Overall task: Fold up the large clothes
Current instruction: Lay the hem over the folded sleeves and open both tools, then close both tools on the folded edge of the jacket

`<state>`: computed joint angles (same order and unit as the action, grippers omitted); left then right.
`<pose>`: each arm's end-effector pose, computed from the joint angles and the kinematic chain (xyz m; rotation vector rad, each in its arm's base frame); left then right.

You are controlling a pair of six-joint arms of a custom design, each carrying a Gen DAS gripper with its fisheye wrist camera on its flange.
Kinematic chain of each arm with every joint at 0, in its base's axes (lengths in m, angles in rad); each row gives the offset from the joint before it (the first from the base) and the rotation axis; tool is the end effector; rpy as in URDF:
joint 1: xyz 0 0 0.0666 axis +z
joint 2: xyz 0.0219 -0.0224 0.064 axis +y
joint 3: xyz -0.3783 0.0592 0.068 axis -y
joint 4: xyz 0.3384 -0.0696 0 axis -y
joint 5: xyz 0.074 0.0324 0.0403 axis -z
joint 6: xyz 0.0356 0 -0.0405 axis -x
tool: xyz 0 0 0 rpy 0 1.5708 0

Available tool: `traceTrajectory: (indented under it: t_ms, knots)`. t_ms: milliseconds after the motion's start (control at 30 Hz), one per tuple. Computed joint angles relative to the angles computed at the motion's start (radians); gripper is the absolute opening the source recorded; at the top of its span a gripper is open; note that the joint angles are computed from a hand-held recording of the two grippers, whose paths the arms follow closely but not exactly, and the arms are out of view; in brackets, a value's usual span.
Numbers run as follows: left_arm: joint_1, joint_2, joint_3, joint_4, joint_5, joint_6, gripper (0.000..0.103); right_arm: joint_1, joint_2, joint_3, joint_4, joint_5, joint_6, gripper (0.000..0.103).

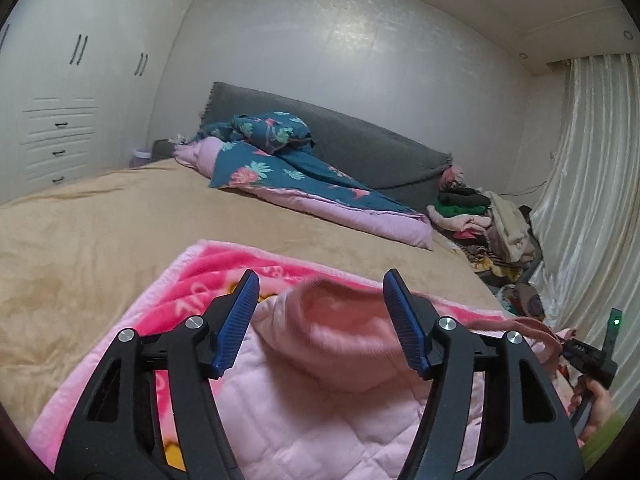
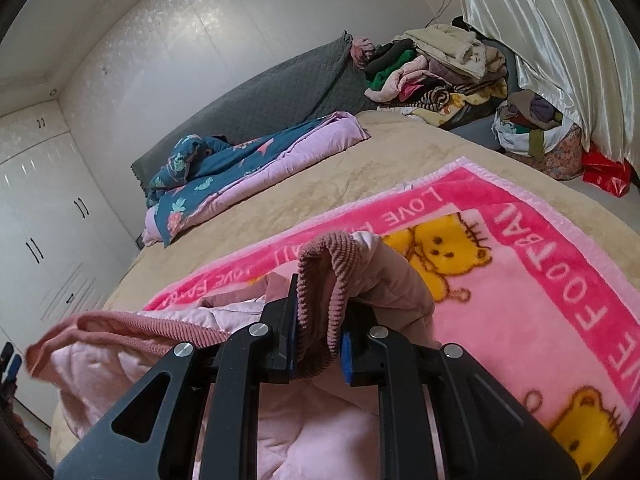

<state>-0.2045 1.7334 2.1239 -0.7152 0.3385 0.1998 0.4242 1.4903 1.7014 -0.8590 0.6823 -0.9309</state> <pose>0.5508 -0.1267 0.5872 0.2385 1.9056 -0.5941 0.4387 0.1731 0.5226 0.8548 1.8732 0.0712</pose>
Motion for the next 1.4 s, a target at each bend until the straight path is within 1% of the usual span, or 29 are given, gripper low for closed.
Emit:
traceTrajectory:
  t_ms: [67,133,233,333,433,467,500,533,567,633,700,733,800,867,933,1000,1033,1067,1167,1233,1300,1400]
  knots:
    - [0.005,-0.001,-0.016,0.003,0.003,0.012,0.058,-0.002,0.011,0.012,-0.004,0.0,0.003,0.015]
    - [0.007,0.001,-0.033,0.006,-0.013,0.017,0.059,-0.002,0.019,0.021,-0.009,0.0,0.0,0.016]
    - [0.01,0.019,-0.032,-0.031,-0.022,0.022,0.061,-0.007,0.026,0.034,-0.022,-0.006,-0.007,0.017]
    - [0.01,0.043,-0.015,-0.081,-0.03,-0.004,0.071,-0.016,0.025,0.034,-0.02,-0.024,-0.023,0.019]
    - [0.005,0.053,-0.025,-0.102,-0.044,-0.049,0.074,-0.021,0.013,0.011,0.011,-0.036,-0.031,0.029]
    - [0.003,0.054,-0.028,-0.109,-0.046,-0.061,0.075,-0.02,0.006,-0.003,0.035,-0.039,-0.025,0.037]
    - [0.003,0.057,-0.032,-0.116,-0.042,-0.072,0.076,-0.015,0.002,-0.008,0.05,-0.035,-0.022,0.051]
    - [0.002,0.067,-0.026,-0.134,-0.041,-0.084,0.08,-0.008,-0.001,-0.012,0.058,-0.018,-0.02,0.059]
    - [0.0,0.073,-0.023,-0.145,-0.046,-0.092,0.081,0.002,-0.005,-0.015,0.061,0.006,-0.011,0.066]
    - [-0.002,0.079,-0.025,-0.163,-0.051,-0.107,0.081,0.015,-0.013,-0.022,0.074,0.011,0.015,0.067]
    - [-0.002,0.083,-0.028,-0.168,-0.042,-0.112,0.082,0.027,-0.024,-0.032,0.078,0.012,0.036,0.076]
    - [-0.002,0.088,-0.026,-0.175,-0.039,-0.118,0.086,0.03,-0.029,-0.038,0.076,0.008,0.042,0.078]
    - [0.0,0.09,-0.027,-0.179,-0.043,-0.141,0.09,0.04,-0.045,-0.057,0.053,-0.008,0.042,0.083]
    - [0.004,0.086,-0.037,-0.178,-0.046,-0.154,0.091,0.05,-0.06,-0.075,0.033,-0.022,0.039,0.087]
    - [0.012,0.088,-0.044,-0.188,-0.047,-0.15,0.093,0.069,-0.075,-0.099,-0.006,-0.011,0.041,0.088]
    - [0.022,0.099,-0.039,-0.209,-0.026,-0.148,0.093,0.083,-0.083,-0.12,-0.06,-0.007,0.053,0.09]
    - [0.029,0.111,-0.031,-0.231,-0.014,-0.151,0.093,0.085,-0.085,-0.129,-0.077,-0.011,0.056,0.09]
    - [0.034,0.122,-0.022,-0.248,-0.001,-0.152,0.093,0.085,-0.084,-0.137,-0.113,-0.027,0.058,0.09]
    - [0.055,0.15,-0.013,-0.284,0.054,-0.134,0.093,0.079,-0.084,-0.178,-0.148,-0.062,0.066,0.09]
    - [0.072,0.177,0.0,-0.322,0.117,-0.114,0.093,0.066,-0.084,-0.202,-0.143,-0.089,0.076,0.09]
    - [0.08,0.185,-0.008,-0.327,0.152,-0.1,0.093,0.052,-0.082,-0.226,-0.134,-0.115,0.075,0.09]
    - [0.094,0.197,-0.011,-0.338,0.237,-0.075,0.093,0.025,-0.085,-0.264,-0.083,-0.165,0.077,0.09]
